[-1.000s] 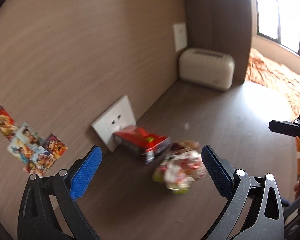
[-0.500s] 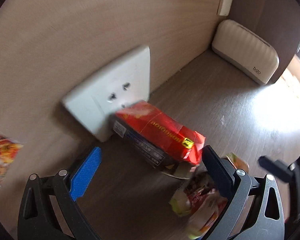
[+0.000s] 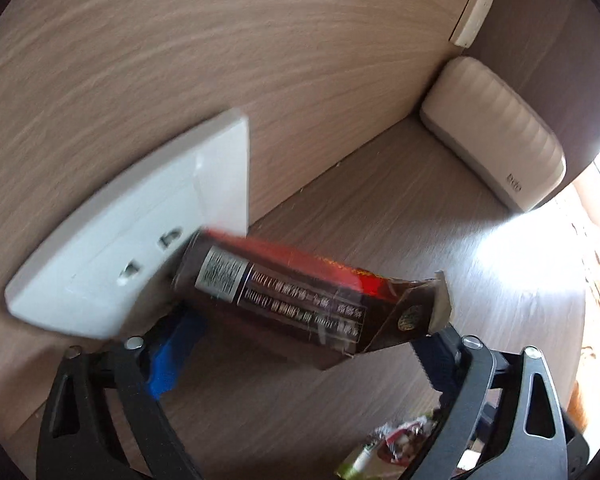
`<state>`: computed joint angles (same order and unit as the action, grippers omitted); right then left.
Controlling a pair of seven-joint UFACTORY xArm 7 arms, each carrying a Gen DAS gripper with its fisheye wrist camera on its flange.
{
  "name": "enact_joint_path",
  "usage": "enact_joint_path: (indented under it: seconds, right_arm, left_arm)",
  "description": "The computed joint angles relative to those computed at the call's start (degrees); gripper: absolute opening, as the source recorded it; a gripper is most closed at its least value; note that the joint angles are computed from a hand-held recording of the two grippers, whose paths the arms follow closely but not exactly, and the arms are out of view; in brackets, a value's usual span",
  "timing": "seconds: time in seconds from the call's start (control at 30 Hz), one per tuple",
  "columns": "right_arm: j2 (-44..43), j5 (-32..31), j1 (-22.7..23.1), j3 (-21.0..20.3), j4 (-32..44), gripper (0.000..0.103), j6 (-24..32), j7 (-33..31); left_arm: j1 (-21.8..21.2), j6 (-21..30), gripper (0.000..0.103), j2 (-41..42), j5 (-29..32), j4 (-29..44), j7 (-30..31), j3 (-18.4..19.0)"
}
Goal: Collect trash
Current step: 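Grasp the red cigarette pack with left tool while right tool grasps crumpled wrapper, then carry the cigarette pack and wrapper over the bin and release both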
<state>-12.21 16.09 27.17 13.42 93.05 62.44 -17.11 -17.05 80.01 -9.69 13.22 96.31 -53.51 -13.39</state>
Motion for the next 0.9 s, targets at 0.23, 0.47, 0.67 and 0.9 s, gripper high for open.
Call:
enact_joint_path:
  seconds: [0.23, 0.47, 0.67, 0.9]
  right_arm:
    - [-2.5, -0.7, -0.7, -0.8, -0.9, 0.059, 0.8, -0.6]
    - [-4.8, 0.8, -2.5, -3.1, -0.9, 0.059, 2.9, -1.4]
    - [-8.0, 2.7, -4.2, -5.7, -1.6, 0.059, 4.3, -3.4]
    - [-12.0, 5.1, -6.8, -9.6, -2.5, 0.059, 6.1, -5.7]
  left_arm:
    - [-0.5, -2.0, 0.087, -0.1, 4.0, -1.1, -1.1, -1.4]
    - [-1.6, 4.4, 0.087, -2.3, 8.0, 0.8, -1.2, -3.9]
    - [-4.2, 11.6, 0.087, 1.0, 14.8, 8.5, -3.4, -8.4]
    - [-11.7, 20.0, 0.087, 6.9, 22.9, 19.7, -5.2, -12.1]
